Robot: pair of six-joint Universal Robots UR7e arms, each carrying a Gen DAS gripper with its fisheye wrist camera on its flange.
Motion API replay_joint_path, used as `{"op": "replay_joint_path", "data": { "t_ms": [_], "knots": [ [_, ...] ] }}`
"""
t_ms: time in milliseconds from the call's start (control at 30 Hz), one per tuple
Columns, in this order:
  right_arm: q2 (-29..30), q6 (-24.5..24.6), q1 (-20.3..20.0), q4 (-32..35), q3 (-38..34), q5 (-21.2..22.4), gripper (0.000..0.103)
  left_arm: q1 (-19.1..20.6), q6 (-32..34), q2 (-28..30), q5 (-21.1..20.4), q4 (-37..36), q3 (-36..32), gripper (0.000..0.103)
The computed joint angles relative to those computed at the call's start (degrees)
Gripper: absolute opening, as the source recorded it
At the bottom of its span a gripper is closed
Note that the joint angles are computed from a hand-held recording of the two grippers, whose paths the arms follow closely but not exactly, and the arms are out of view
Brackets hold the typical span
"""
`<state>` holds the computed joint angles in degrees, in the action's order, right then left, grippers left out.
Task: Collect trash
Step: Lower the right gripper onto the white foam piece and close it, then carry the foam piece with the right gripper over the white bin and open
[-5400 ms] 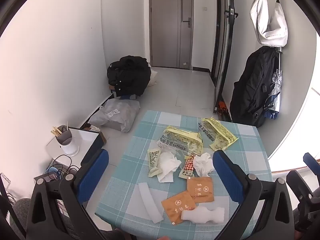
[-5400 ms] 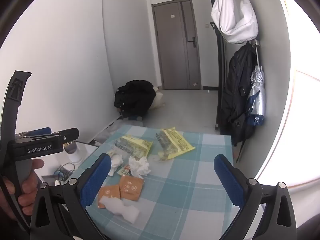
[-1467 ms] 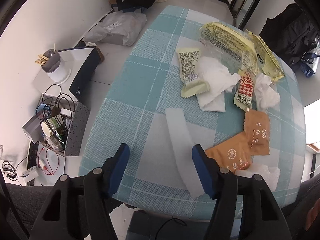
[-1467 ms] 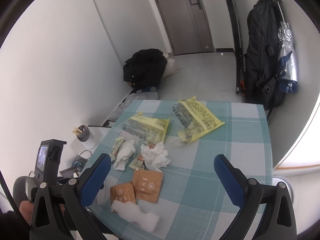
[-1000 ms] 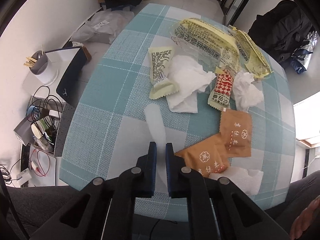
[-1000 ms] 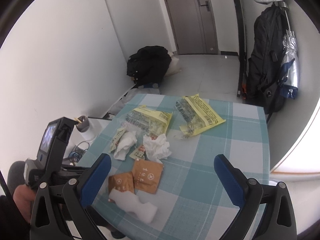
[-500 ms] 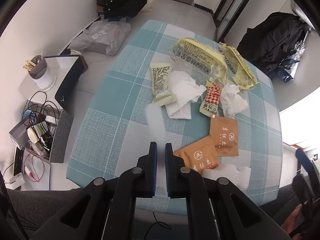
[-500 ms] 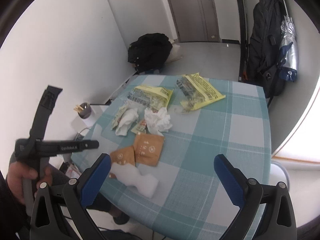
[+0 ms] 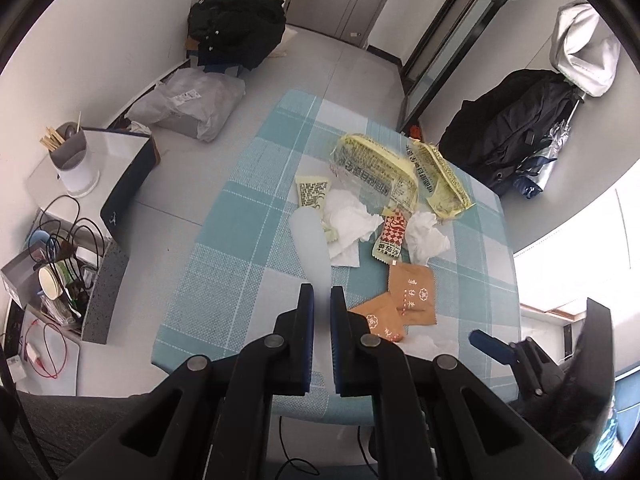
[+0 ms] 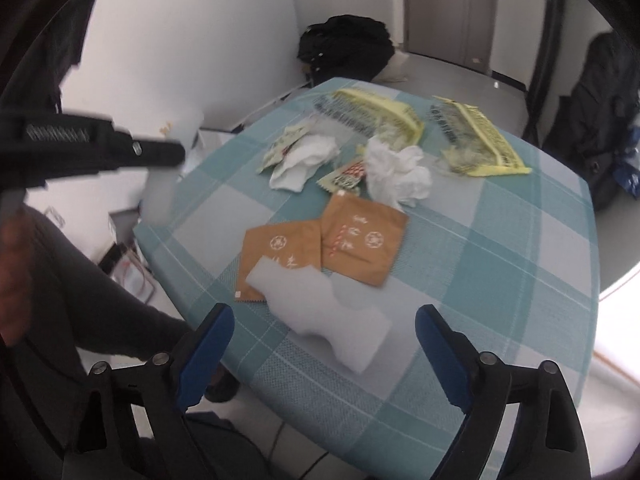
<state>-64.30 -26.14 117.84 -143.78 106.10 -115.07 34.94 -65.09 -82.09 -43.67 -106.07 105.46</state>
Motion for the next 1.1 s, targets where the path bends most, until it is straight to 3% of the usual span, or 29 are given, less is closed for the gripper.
{"op": "replay_joint_path", "data": {
  "t_ms": [200,300,433,467,767,1100],
  "knots": [
    [3.5,-3.5,1.4,-3.7,-0.1,-5.7,0.083,-0.3,0.6,-1.7,-0.1,-1.8,1.6,0.004],
    [4.7,-2.6,1.4,-2.0,-1.1,-6.9,0.065,-0.2,1.3,-2.1,-0.7,-2.7,2.0,0.004],
    [4.7,-3.1,1.6,-1.7,-1.4,-7.1,0.056,-0.7,2.4,-2.1,-0.5,-3.1,2.3,0.004],
    [4.6,-3.4,1.6,-1.8,-1.3,-7.1,0.036,-0.9,2.7,-2.1,-0.3,-3.2,2.3,0.004],
    [2.6,-0.9,0.7,0.8,-2.0,-4.4,0.038,-1.2,3.8,-1.6,-0.6,-3.5,1.8,0.004],
    [-1.7,-0.4,-0.2,-1.1,-2.2,-0.8,0.038,-1.6,7.4,2.5,-2.8,-3.8,-1.8,0.004]
  ]
}}
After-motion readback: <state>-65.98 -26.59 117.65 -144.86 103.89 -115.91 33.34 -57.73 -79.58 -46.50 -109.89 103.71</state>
